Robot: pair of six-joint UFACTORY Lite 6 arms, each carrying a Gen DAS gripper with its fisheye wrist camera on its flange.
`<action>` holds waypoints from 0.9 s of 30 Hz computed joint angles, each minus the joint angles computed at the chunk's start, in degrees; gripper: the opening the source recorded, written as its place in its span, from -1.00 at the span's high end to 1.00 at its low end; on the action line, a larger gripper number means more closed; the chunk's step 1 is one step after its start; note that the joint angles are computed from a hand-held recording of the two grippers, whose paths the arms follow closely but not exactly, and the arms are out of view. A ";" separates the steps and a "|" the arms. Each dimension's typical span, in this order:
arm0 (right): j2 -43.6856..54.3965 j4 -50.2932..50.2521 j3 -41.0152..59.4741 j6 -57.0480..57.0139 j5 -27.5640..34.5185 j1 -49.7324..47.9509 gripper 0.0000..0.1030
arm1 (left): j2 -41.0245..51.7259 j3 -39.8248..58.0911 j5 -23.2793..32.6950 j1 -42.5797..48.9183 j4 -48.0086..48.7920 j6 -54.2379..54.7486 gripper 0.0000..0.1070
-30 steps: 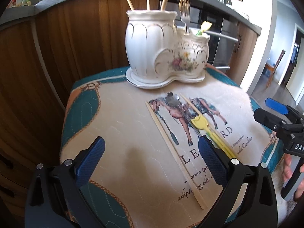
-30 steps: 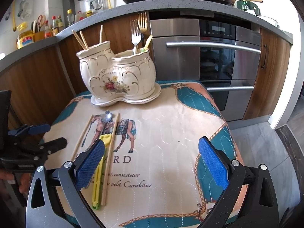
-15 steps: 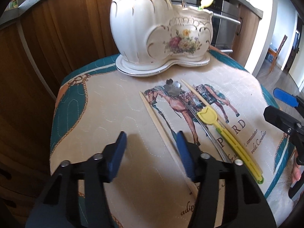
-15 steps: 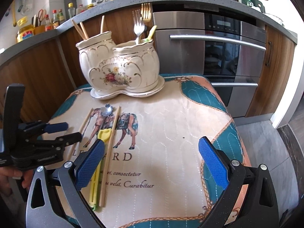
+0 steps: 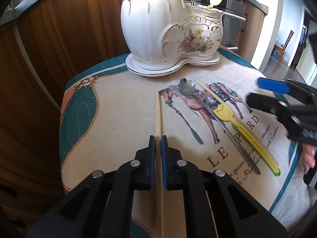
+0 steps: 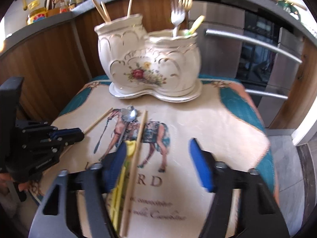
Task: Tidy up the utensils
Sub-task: 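Grasp a wooden chopstick with the left tool while the right grasps another chopstick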
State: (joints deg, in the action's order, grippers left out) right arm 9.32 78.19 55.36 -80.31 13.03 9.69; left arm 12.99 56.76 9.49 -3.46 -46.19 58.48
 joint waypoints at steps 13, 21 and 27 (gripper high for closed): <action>16.17 -37.70 18.09 40.22 1.94 5.53 0.70 | -0.05 0.15 2.73 2.22 -5.68 6.23 0.88; 13.14 -22.63 14.20 25.89 2.17 3.11 0.89 | 1.97 3.31 3.64 0.96 3.21 -4.01 0.86; 4.97 -4.94 5.93 6.87 4.64 -0.23 0.89 | 4.18 6.36 4.13 -0.70 8.78 -10.61 0.43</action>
State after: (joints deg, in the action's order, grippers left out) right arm 14.29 73.25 61.29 -73.44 17.67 9.46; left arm 17.16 63.12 13.62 -4.15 -37.41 47.87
